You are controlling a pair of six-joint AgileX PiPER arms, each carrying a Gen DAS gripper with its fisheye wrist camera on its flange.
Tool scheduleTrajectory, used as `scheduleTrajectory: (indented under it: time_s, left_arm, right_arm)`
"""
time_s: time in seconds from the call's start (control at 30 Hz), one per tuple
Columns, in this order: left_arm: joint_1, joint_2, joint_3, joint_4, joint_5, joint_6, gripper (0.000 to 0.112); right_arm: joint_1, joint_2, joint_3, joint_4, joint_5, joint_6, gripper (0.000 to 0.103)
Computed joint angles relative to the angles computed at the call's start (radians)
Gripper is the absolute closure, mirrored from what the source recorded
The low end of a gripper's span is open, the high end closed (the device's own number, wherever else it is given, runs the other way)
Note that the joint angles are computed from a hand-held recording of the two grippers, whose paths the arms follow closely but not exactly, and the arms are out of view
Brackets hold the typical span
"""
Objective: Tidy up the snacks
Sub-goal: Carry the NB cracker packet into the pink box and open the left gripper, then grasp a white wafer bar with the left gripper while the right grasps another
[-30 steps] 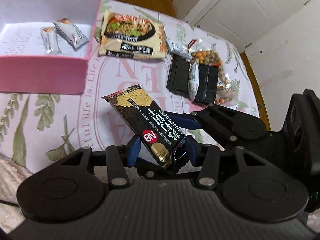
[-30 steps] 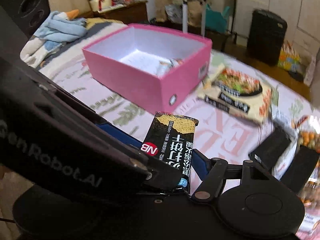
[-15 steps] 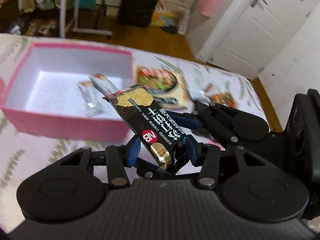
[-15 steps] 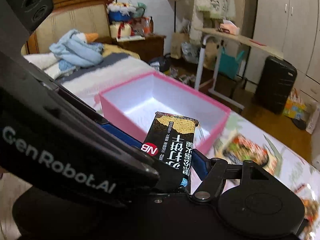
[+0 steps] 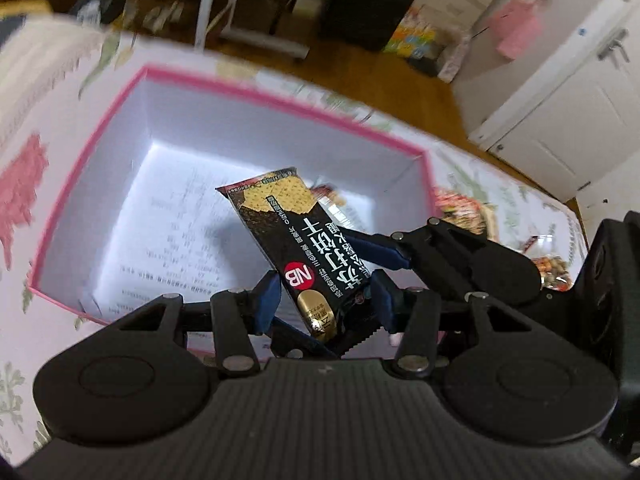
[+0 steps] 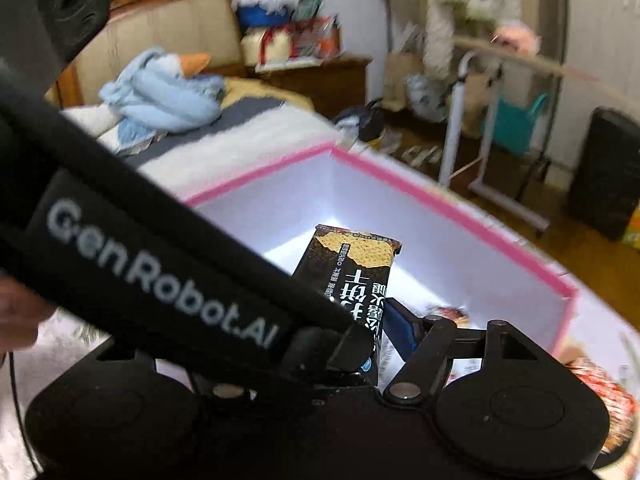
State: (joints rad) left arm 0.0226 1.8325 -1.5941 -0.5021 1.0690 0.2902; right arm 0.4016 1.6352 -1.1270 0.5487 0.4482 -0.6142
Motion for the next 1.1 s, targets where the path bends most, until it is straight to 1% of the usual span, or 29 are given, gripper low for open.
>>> scheduleTrajectory:
  time_s: [0.07,0.17,0.23,0.3,0.43,0.53,0.6,0.63,0.7,0.8,0.93,1.0,1.1]
  left_arm:
    - [0.004,0.050,-0.021,-0.002,0.011,-0.012,0.065]
    - [0.008,0.052,0.013,-0.001,-0.033,0.018,0.065]
    - [0.019,0.072,-0.002,-0.021,-0.018,0.016,0.065]
    - [0.031,0.094,-0.016,-0.044,-0.010,0.028,0.065]
    - [0.045,0.117,-0.014,-0.062,-0.021,0.024,0.060]
    - [0.034,0.088,0.037,-0.021,-0.091,0.006,0.059]
    - [0.029,0.056,0.077,0.001,-0.131,0.007,0.057]
    - [0.030,0.044,0.089,0.004,-0.138,0.012,0.057]
    - [0.041,0.015,0.109,-0.010,-0.135,0.021,0.057]
    - [0.056,-0.031,0.123,-0.021,-0.122,0.030,0.057]
    - [0.070,-0.114,0.155,-0.070,-0.075,0.079,0.057]
    - [0.054,-0.167,0.185,-0.078,-0.074,0.097,0.057]
    - [0.020,-0.246,0.226,-0.089,-0.061,0.128,0.057]
  right_arm:
    - [-0.006,0.051,-0.043,-0.008,0.043,0.000,0.027]
    - [-0.036,0.099,-0.109,0.033,0.123,-0.002,0.026]
    - [-0.043,0.125,-0.150,0.020,0.172,0.029,0.025]
    - [-0.034,0.133,-0.160,-0.010,0.176,0.054,0.024]
    - [-0.018,0.155,-0.202,-0.075,0.242,0.171,0.021]
    - [0.002,0.125,-0.174,-0.134,0.199,0.213,0.017]
    - [0.015,0.092,-0.149,-0.173,0.193,0.227,0.017]
    - [0.018,0.071,-0.136,-0.187,0.196,0.229,0.017]
    - [0.015,0.024,-0.099,-0.197,0.182,0.220,0.017]
    - [-0.024,-0.042,-0.062,-0.182,0.184,0.188,0.017]
    - [-0.073,-0.218,0.058,-0.161,0.164,0.182,0.017]
    - [-0.102,-0.321,0.128,-0.165,0.167,0.203,0.017]
    - [-0.175,-0.444,0.199,-0.121,0.199,0.204,0.017]
